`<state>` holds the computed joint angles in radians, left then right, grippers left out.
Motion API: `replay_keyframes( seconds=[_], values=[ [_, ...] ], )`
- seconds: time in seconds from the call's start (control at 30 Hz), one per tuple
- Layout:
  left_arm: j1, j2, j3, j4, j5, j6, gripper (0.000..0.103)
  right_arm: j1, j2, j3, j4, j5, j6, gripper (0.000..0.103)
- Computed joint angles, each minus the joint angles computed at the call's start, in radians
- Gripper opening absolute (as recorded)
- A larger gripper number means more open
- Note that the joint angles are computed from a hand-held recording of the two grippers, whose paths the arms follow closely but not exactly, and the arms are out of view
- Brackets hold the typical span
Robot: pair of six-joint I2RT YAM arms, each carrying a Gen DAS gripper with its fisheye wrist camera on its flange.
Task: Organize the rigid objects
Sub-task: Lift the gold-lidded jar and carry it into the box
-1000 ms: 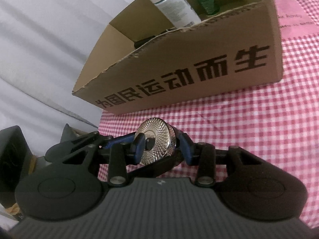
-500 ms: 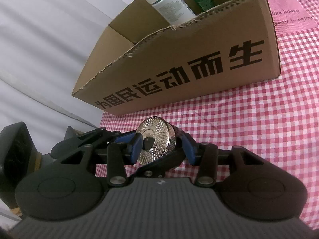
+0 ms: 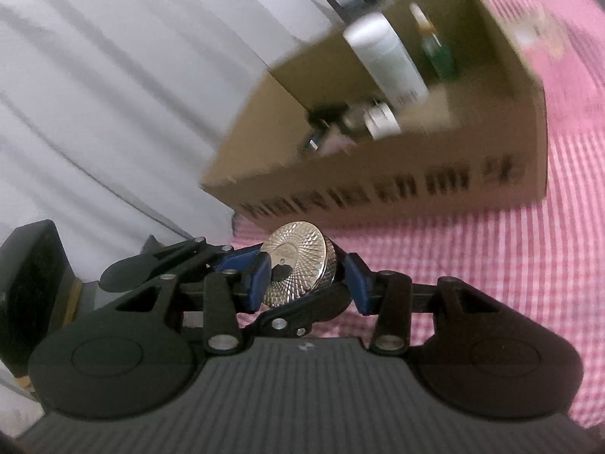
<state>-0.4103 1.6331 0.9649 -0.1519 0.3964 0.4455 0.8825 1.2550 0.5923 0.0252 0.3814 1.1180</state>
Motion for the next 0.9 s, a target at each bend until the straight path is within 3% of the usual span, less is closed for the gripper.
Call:
replay_keyframes(
  seconds=[0.17, 0.37, 0.53, 0.7, 0.9],
  values=[
    [-0.029, 0.007, 0.122, -0.023, -0.008, -0.050, 0.058, -0.067, -0.075, 0.104, -0.125, 0.006, -0.164, 0.043],
    [-0.089, 0.197, 0.394, -0.103, -0.042, -0.109, 0.058, -0.319, -0.071, 0.222, -0.232, -0.207, -0.345, 0.044],
    [-0.108, 0.463, 0.744, -0.309, -0.037, -0.160, 0.058, -0.562, 0.078, 0.358, -0.335, -0.446, -0.448, 0.044],
    [-0.114, 0.668, 1.012, -0.471, -0.043, -0.190, 0.058, -0.671, 0.266, 0.505, -0.438, -0.549, -0.547, 0.044],
    [-0.119, 0.836, 1.259, -0.630, -0.036, -0.218, 0.058, -0.715, 0.418, 0.655, -0.565, -0.580, -0.659, 0.044]
  ],
)
